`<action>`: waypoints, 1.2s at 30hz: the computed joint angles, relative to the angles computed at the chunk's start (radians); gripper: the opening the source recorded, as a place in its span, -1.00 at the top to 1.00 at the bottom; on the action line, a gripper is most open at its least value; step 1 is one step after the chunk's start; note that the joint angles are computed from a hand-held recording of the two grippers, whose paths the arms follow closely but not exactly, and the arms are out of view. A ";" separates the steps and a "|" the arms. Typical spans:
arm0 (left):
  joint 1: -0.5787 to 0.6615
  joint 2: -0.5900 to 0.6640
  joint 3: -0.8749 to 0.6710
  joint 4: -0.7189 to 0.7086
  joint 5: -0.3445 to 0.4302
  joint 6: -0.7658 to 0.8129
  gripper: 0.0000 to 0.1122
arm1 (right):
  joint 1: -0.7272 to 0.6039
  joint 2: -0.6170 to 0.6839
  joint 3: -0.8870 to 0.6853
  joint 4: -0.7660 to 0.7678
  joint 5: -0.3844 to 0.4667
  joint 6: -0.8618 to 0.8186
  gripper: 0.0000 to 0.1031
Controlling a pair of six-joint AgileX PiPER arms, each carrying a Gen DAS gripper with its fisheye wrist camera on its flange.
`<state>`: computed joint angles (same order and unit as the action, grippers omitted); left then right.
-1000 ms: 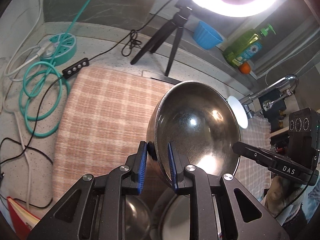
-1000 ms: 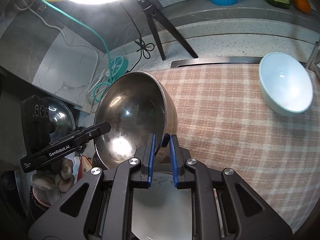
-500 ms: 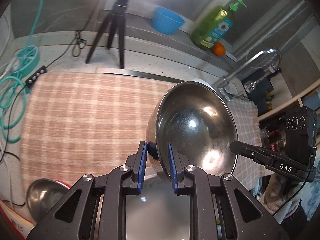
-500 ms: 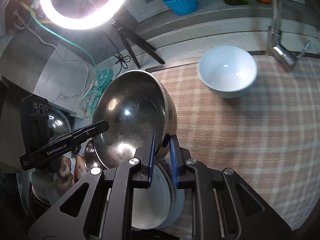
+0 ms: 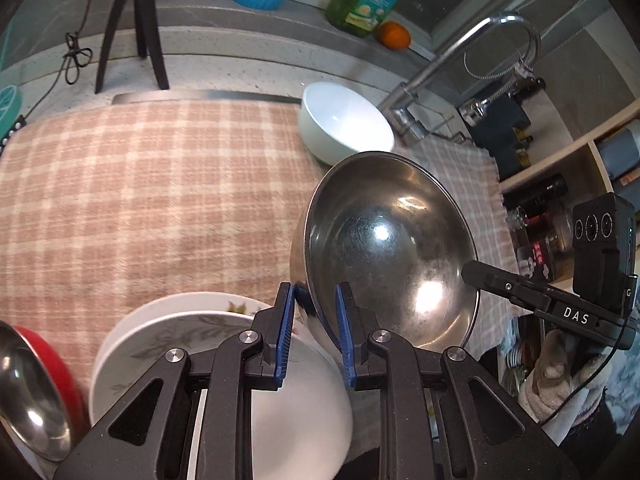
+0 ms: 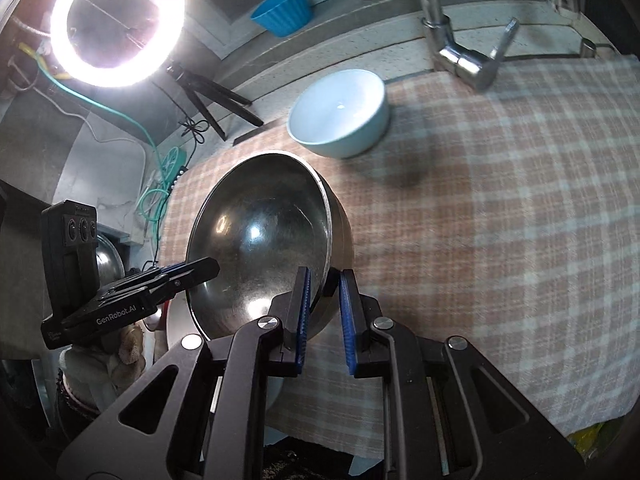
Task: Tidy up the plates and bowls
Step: 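Lift and carry the steel bowl with the right gripper past the plate stack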
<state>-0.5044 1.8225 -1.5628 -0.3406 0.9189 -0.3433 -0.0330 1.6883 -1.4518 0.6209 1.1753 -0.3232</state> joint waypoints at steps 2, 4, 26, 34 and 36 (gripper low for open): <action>-0.021 0.015 -0.015 0.012 0.005 -0.017 0.66 | -0.017 -0.004 0.020 -0.003 0.000 -0.012 0.71; -0.035 0.027 -0.027 0.019 0.013 -0.025 0.66 | -0.031 -0.004 0.039 -0.006 0.000 -0.024 0.71; -0.102 0.079 -0.047 0.017 0.049 -0.038 0.66 | -0.130 -0.025 0.176 0.002 -0.004 -0.112 0.71; -0.096 0.079 -0.043 0.000 0.051 -0.025 0.66 | -0.136 -0.027 0.181 0.009 -0.003 -0.120 0.71; -0.096 0.081 -0.046 0.001 0.053 -0.025 0.66 | -0.136 -0.029 0.183 0.009 -0.004 -0.117 0.71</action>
<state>-0.6002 1.9032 -1.6088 -0.3396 0.9717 -0.3679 -0.1685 1.6591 -1.2684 0.6302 1.1717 -0.4404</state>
